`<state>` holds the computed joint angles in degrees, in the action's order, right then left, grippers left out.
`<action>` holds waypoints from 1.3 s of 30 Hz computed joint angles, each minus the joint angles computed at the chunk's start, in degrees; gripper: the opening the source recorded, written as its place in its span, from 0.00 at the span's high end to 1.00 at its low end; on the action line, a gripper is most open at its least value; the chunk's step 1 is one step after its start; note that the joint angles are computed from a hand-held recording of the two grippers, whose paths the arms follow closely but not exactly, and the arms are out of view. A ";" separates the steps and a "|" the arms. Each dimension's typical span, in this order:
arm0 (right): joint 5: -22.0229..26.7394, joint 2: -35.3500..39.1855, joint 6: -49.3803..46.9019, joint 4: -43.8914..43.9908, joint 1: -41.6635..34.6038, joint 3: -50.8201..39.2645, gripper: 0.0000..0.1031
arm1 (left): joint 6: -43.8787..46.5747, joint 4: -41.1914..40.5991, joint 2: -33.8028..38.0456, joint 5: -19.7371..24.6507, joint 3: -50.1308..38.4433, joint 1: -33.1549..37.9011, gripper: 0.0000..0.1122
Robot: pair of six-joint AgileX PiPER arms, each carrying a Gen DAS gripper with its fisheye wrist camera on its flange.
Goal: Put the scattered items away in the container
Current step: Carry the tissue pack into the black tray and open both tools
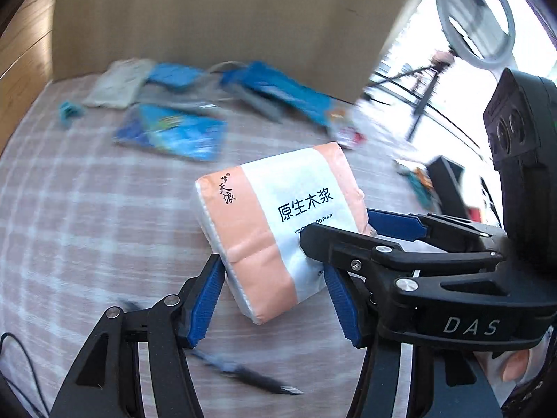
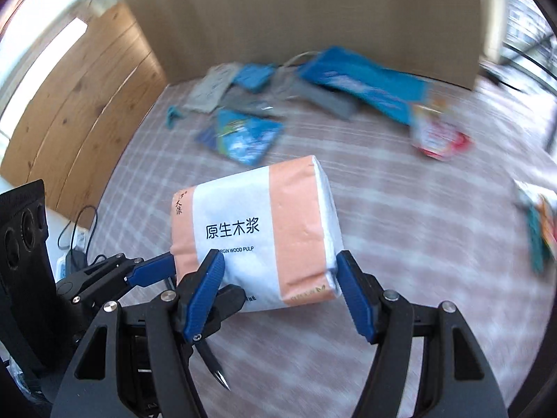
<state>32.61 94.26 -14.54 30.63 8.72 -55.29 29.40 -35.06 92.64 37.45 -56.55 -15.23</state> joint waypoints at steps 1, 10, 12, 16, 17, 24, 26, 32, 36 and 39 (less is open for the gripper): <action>0.08 -2.07 -1.03 0.98 -1.87 1.80 0.37 | -0.86 0.62 -0.41 -0.34 -0.22 -1.84 0.50; 5.92 -18.78 -4.83 1.06 -19.53 10.22 0.37 | -7.84 4.95 0.17 1.19 -8.73 -16.91 0.50; 9.57 -21.88 -9.13 2.85 -26.53 10.72 0.37 | -9.23 5.80 1.15 1.77 -11.70 -20.34 0.50; 16.99 -25.66 -17.18 4.95 -41.18 9.30 0.37 | -13.46 8.71 5.00 3.28 -20.18 -27.92 0.50; 18.90 -25.74 -19.74 5.71 -45.48 8.54 0.37 | -14.81 9.96 6.48 3.69 -22.96 -30.07 0.50; 28.11 -20.97 -31.08 9.31 -69.93 1.03 0.37 | -22.28 15.65 20.38 10.63 -47.39 -41.39 0.49; 28.96 -19.19 -32.70 8.95 -74.00 -1.38 0.36 | -24.19 17.32 24.80 13.63 -55.04 -43.70 0.49; 28.21 -14.03 -32.72 7.30 -81.10 -5.67 0.35 | -29.54 24.04 31.64 19.90 -67.33 -46.39 0.51; 28.85 -14.29 -34.36 7.40 -82.13 -5.49 0.35 | -30.22 26.05 28.90 18.53 -63.41 -45.64 0.51; 28.66 -16.07 -34.43 6.60 -80.59 -4.33 0.35 | -30.02 26.36 25.87 17.00 -58.99 -44.34 0.51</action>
